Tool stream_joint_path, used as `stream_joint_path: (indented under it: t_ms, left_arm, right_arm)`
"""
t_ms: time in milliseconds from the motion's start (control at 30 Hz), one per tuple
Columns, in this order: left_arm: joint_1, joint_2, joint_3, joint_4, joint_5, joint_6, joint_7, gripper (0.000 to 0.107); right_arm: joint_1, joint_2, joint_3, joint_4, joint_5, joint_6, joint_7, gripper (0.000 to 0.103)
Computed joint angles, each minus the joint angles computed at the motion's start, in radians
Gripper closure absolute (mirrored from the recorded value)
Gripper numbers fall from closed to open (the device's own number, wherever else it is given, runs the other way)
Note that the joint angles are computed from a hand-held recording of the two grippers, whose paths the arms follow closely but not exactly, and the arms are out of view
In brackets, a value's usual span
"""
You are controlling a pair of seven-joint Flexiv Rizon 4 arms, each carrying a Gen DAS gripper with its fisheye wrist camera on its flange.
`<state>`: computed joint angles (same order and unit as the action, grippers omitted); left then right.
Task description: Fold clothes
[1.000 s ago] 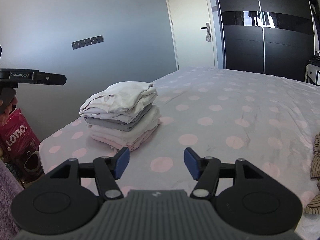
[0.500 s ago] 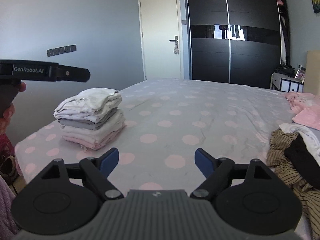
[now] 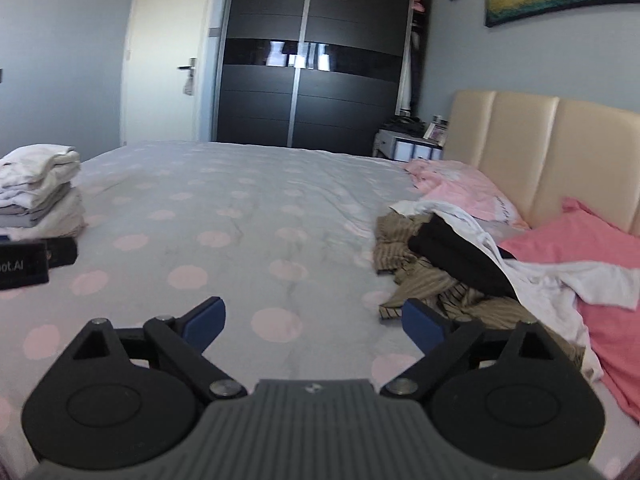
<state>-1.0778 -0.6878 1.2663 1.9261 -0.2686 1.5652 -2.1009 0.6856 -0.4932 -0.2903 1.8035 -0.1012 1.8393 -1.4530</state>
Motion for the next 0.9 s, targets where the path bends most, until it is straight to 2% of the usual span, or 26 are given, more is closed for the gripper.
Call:
stream_joint_path:
  t_ms: [33, 67, 100, 167, 333, 367, 400, 433, 500, 667, 833, 900]
  left_arm:
    - [0.007, -0.009, -0.006, 0.0, 0.002, -0.011, 0.002, 0.024]
    - [0.024, -0.001, -0.028, 0.004, 0.011, -0.006, 0.01, 0.024]
    - [0.034, -0.005, -0.036, 0.002, 0.016, -0.008, 0.01, 0.024]
    - [0.049, -0.021, -0.046, 0.004, 0.025, -0.003, -0.001, 0.024]
    - [0.115, -0.012, -0.114, -0.007, 0.046, -0.004, 0.001, 0.023]
    - [0.127, -0.011, -0.126, -0.01, 0.05, -0.003, -0.004, 0.019]
    - [0.139, -0.011, -0.138, -0.013, 0.054, -0.001, -0.008, 0.004]
    - [0.151, -0.01, -0.15, -0.016, 0.058, 0.0, -0.013, 0.004]
    - [0.191, 0.002, -0.194, -0.028, 0.072, -0.006, -0.007, 0.004]
    - [0.276, 0.037, -0.289, -0.056, 0.133, -0.049, 0.001, 0.004]
    - [0.289, 0.048, -0.296, -0.071, 0.194, -0.082, -0.039, 0.004]
    - [0.28, 0.054, -0.286, -0.072, 0.214, -0.102, -0.068, 0.004]
  right_arm:
    - [0.042, -0.012, -0.049, 0.01, 0.009, -0.002, 0.031, 0.007]
    - [0.056, -0.022, -0.065, 0.017, 0.002, 0.0, 0.05, 0.007]
    - [0.042, -0.032, -0.049, 0.016, -0.01, 0.001, 0.053, 0.007]
    - [0.001, -0.053, 0.005, -0.004, -0.007, -0.006, 0.004, 0.007]
    - [-0.145, -0.113, 0.179, -0.079, -0.044, 0.002, 0.047, 0.007]
    - [-0.177, -0.127, 0.215, -0.092, -0.061, 0.007, 0.05, 0.006]
    - [-0.207, -0.137, 0.248, -0.102, -0.085, 0.004, 0.047, 0.004]
    - [-0.23, -0.146, 0.273, -0.111, -0.106, 0.0, 0.044, 0.001]
    - [-0.242, -0.156, 0.281, -0.116, -0.131, -0.016, 0.04, 0.001]
    - [-0.187, -0.163, 0.207, -0.117, -0.13, -0.045, 0.059, 0.001]
    - [-0.287, -0.17, 0.339, -0.142, -0.179, -0.105, 0.066, 0.001]
    - [-0.294, -0.17, 0.352, -0.143, -0.189, -0.123, 0.073, 0.001]
